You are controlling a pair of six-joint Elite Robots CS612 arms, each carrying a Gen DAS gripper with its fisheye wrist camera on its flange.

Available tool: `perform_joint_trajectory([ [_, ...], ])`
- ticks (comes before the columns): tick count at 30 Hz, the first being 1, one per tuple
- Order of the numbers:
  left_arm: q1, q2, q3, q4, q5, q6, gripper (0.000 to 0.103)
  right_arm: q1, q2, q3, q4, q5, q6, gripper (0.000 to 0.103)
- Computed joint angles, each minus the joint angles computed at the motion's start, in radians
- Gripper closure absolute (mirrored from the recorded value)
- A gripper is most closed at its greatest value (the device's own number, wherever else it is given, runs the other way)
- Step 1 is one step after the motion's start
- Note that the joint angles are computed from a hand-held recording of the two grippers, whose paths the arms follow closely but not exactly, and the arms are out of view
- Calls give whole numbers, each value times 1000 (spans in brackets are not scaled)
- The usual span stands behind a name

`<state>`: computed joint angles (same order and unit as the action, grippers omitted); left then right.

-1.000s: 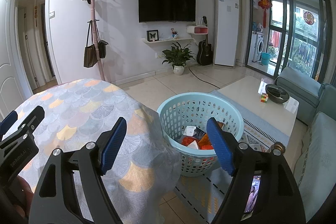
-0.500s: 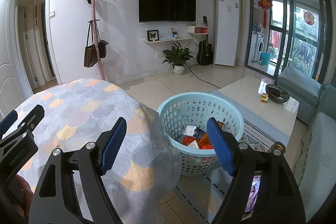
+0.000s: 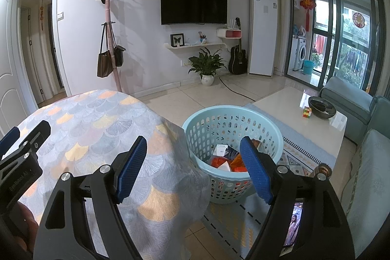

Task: Collect trash

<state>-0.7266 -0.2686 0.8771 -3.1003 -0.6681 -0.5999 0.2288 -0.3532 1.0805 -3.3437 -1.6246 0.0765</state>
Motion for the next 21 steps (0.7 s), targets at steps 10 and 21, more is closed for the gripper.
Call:
perform_joint_trajectory([
  [10, -15, -14, -2, 97, 51, -52, 9, 2, -9, 15, -16, -10, -10, 28],
  [21, -49, -104, 124, 151, 127, -125, 9, 2, -46, 79, -89, 23, -1, 28],
])
